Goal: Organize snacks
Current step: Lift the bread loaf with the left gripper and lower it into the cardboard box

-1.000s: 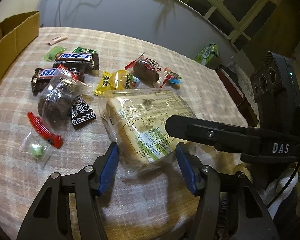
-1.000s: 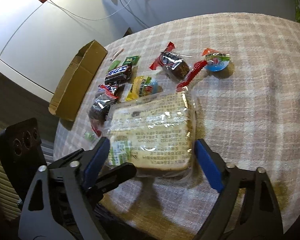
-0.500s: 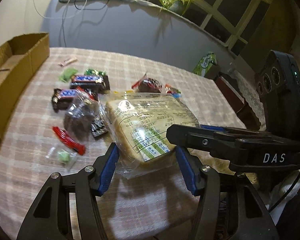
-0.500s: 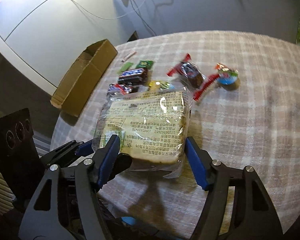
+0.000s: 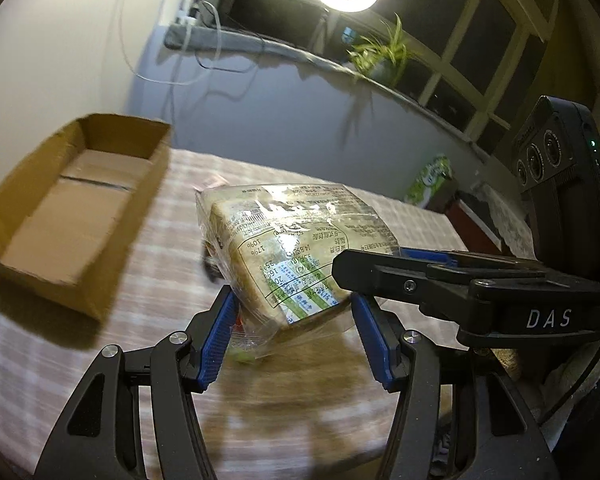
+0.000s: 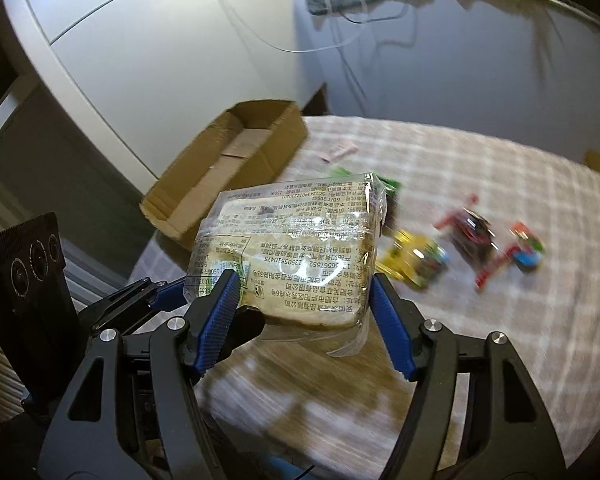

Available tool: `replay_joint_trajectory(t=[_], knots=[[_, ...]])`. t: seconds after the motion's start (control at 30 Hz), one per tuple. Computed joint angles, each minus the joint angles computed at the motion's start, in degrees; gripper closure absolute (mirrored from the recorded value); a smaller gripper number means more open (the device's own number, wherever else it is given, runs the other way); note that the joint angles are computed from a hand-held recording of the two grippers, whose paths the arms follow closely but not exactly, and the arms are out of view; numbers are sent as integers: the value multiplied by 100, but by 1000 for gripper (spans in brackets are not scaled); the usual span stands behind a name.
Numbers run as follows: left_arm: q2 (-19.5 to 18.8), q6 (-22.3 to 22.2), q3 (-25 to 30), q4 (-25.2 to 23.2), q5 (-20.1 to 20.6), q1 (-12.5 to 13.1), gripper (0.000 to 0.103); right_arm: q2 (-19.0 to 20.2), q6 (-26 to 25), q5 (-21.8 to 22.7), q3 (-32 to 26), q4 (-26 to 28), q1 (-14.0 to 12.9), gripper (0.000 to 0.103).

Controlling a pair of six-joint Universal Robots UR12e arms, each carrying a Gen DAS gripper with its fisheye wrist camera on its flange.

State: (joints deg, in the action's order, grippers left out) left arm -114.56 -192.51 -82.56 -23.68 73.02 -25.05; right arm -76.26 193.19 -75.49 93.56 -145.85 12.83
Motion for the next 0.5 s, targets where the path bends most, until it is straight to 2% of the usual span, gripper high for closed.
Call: replay_joint_trajectory(t=[0.5], knots=[[94,-298,-211,409,388,422,45,884,-358,107,-1237,258,408,34]])
